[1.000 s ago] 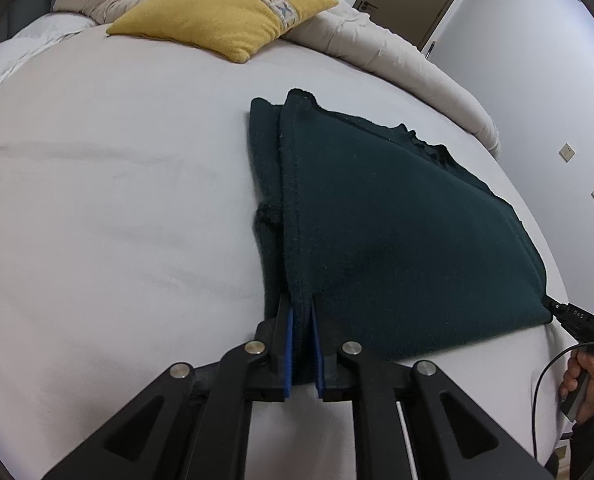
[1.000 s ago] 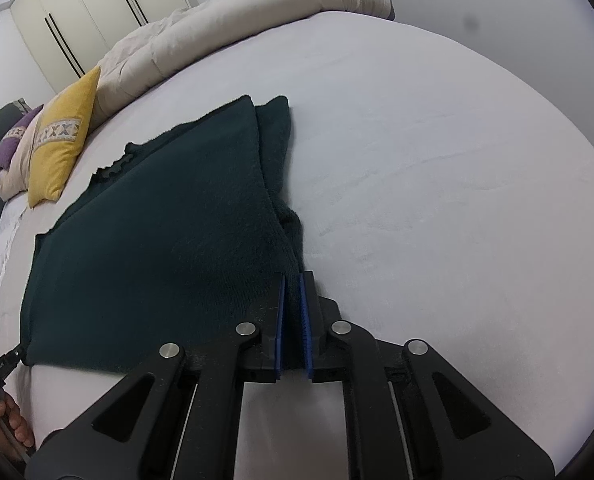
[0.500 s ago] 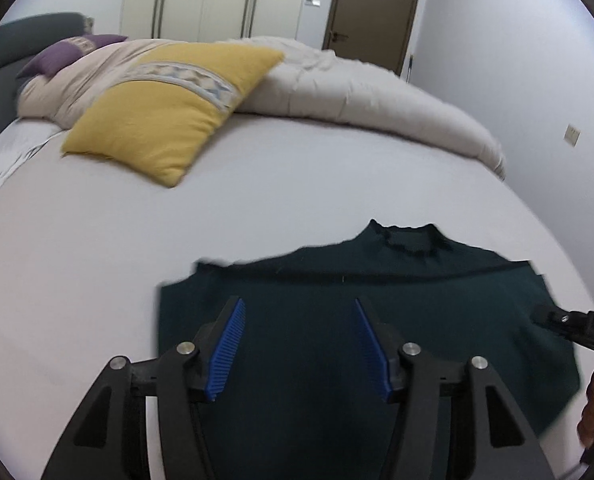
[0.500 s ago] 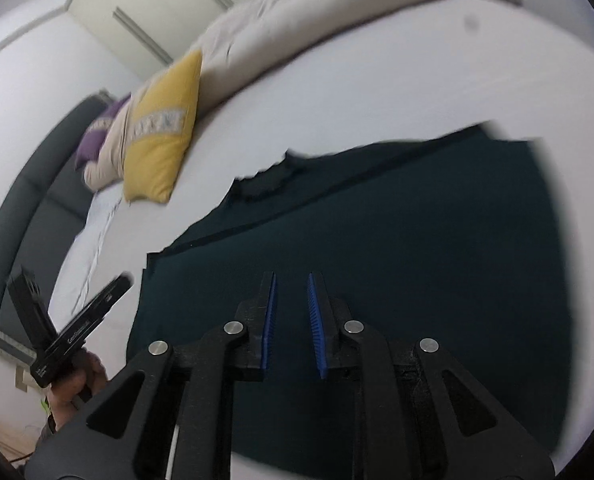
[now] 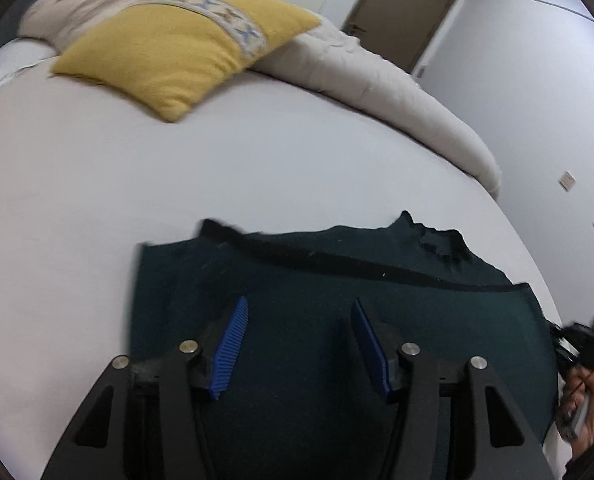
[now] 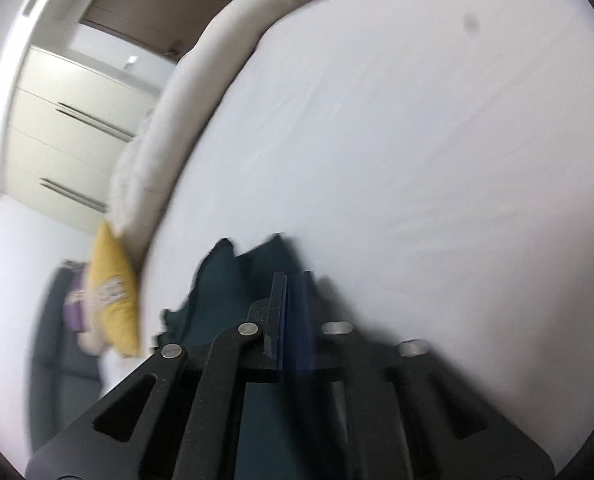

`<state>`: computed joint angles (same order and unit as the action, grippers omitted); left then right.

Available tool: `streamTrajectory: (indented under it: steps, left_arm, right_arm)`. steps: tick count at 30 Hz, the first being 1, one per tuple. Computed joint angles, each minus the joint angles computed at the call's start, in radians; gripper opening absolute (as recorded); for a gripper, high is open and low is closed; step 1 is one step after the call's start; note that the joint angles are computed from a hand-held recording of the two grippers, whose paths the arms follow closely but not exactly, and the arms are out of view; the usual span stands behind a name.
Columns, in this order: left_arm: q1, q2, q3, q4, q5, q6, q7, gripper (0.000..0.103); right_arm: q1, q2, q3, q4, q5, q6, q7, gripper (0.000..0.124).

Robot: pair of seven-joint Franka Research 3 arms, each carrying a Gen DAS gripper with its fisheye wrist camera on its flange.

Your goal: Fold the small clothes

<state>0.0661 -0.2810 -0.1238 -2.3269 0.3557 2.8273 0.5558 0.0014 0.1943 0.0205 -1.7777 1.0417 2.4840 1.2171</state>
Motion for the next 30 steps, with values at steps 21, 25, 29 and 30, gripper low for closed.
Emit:
streamTrajectory:
  steps: [21,25,29,30]
  left_arm:
    - [-0.052,-0.488,0.057,-0.378,-0.145,-0.092,-0.083,0.068]
    - [-0.213,-0.429,0.213,-0.385,-0.303,-0.013,0.061,0.068]
    - [-0.310,-0.342,0.297,-0.347,-0.423,0.039,0.169,0.068]
    - [-0.324,-0.331,0.309,-0.336,-0.448,0.040,0.190,0.068]
  right_arm:
    - [0.154,-0.414,-0.043,-0.394,-0.036,-0.031,-0.253,0.060]
    - [0.247,-0.459,-0.035,-0.394,0.011,-0.142,-0.265,0.060]
    - [0.302,-0.376,-0.022,-0.316,0.071,-0.248,-0.262,0.058]
    - [0.306,-0.357,-0.017,-0.299,0.086,-0.266,-0.255,0.058]
